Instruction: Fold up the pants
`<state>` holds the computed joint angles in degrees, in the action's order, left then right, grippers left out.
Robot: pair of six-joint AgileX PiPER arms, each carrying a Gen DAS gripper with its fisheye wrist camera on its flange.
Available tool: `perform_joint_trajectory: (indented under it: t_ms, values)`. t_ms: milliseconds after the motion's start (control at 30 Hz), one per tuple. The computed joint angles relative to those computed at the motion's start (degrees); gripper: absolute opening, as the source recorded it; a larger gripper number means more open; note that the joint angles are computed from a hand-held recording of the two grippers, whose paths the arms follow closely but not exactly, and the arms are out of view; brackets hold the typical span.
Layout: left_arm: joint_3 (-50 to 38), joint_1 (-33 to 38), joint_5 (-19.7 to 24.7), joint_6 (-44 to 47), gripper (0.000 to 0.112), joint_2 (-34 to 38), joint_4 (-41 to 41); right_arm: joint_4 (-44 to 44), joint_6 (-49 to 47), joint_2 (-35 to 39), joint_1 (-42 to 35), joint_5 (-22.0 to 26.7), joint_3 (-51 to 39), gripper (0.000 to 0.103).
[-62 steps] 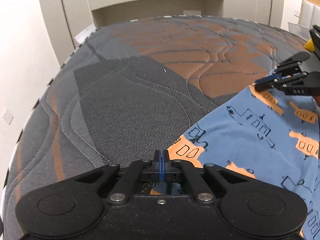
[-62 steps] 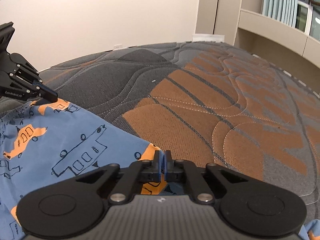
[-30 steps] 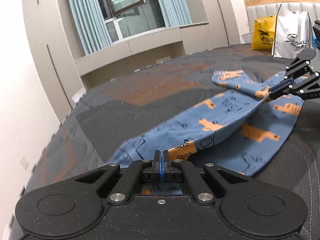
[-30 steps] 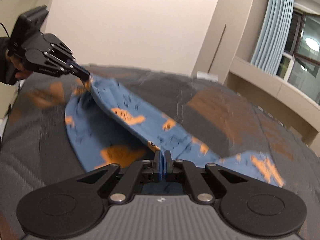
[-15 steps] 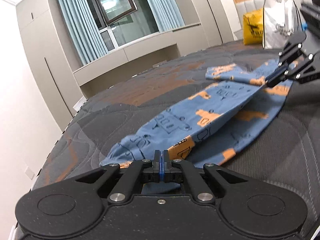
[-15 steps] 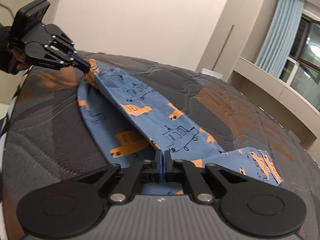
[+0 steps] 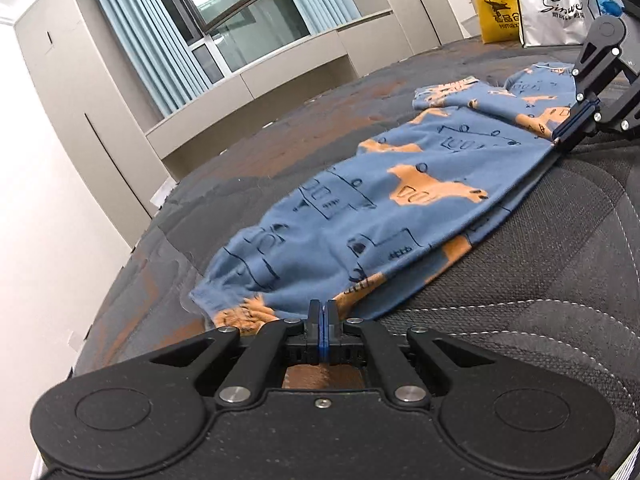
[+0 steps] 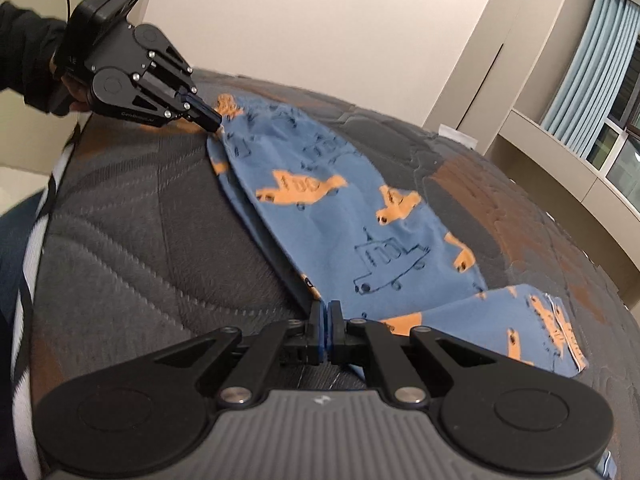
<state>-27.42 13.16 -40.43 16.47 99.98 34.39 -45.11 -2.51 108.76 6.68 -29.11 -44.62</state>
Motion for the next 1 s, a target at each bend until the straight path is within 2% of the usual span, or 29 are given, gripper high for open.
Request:
perform_joint_trajectory:
  t_ms: [100, 133, 167, 200, 233, 267, 300, 333, 367, 400, 467, 533, 567, 600, 667, 767, 833, 900, 933, 967, 1000]
  values:
    - [0.2, -0.6, 0.5, -1.4, 0.000, -0.2, -0.7, 5.6, -7.1, 1.0, 0.5, -1.3, 1.0, 0.002]
    - [0.2, -0.7, 1.1, -3.3, 0.003, -0.6, -0.2, 7.2, -9.0, 1.2, 0.7, -1.9, 1.5, 0.004]
    - [0.2, -0.8, 1.8, -5.4, 0.011, -1.2, 0.1, 8.5, -10.3, 1.3, 0.6, -2.9, 2.0, 0.007]
    - [0.5, -1.1, 1.8, -7.6, 0.015, -1.8, 0.3, 8.8, -10.3, 1.4, 0.4, -3.5, 2.3, 0.007]
    - [1.3, -0.8, 0.8, -10.6, 0.026, -2.5, 1.5, 8.1, -9.5, 1.4, -0.2, -4.3, 2.6, 0.013]
    - [2.0, -0.3, -0.5, -14.9, 0.045, -3.3, 3.7, 7.8, -9.1, 1.3, -0.7, -5.2, 3.1, 0.025]
    - [2.6, -0.4, -1.4, -18.3, 0.056, -4.1, 4.9, 7.9, -8.9, 1.2, -1.5, -6.5, 3.8, 0.033]
    - [3.6, -1.2, -2.9, -20.3, 0.072, -4.8, 4.4, 7.5, -8.1, 1.0, -2.5, -7.7, 4.5, 0.047]
    - [4.7, -2.8, -4.3, -21.0, 0.078, -5.4, 2.1, 6.4, -6.3, 0.7, -4.1, -9.3, 5.3, 0.057]
    - [5.5, -5.5, -4.9, -21.5, 0.080, -6.1, -1.1, 5.2, -4.3, 0.2, -5.5, -10.4, 6.1, 0.061]
    - [5.1, -11.1, -4.0, -23.1, 0.094, -6.9, -4.8, 4.3, -0.4, -0.8, -8.6, -12.7, 7.8, 0.082]
    - [4.0, -17.4, -3.3, -22.1, 0.102, -6.5, -10.1, 5.5, 2.6, -2.2, -12.0, -15.7, 10.2, 0.097]
    - [3.1, -21.2, -3.4, -20.2, 0.102, -5.7, -13.8, 6.8, 3.5, -3.0, -13.5, -16.9, 11.5, 0.102]
    - [2.2, -24.4, -3.0, -18.3, 0.102, -5.0, -16.7, 8.3, 4.6, -3.8, -15.1, -18.1, 12.9, 0.103]
    - [-1.0, -31.2, -1.0, -13.7, 0.102, -3.3, -22.6, 10.5, 6.2, -5.0, -18.4, -19.6, 15.0, 0.103]
    - [-7.2, -40.5, 1.7, -4.9, 0.102, 1.0, -32.5, 12.4, 9.0, -5.4, -23.9, -19.3, 16.4, 0.103]
    - [-11.5, -45.2, 2.6, 1.7, 0.102, 4.4, -38.5, 9.4, 12.7, -4.6, -28.3, -19.1, 15.9, 0.103]
    - [-16.3, -48.8, 5.4, 9.4, 0.102, 7.4, -45.1, 3.0, 19.5, -3.9, -33.2, -18.9, 14.6, 0.103]
    - [-19.1, -49.6, 8.2, 11.7, 0.097, 8.8, -46.5, -0.8, 24.4, -3.5, -35.4, -18.4, 13.0, 0.103]
    - [-21.6, -49.7, 10.7, 11.8, 0.086, 10.0, -45.8, -3.8, 28.3, -3.1, -37.1, -18.4, 11.8, 0.103]
    - [-23.9, -50.0, 12.6, 11.9, 0.080, 11.2, -45.9, -7.2, 31.7, -2.4, -39.1, -19.1, 10.3, 0.103]
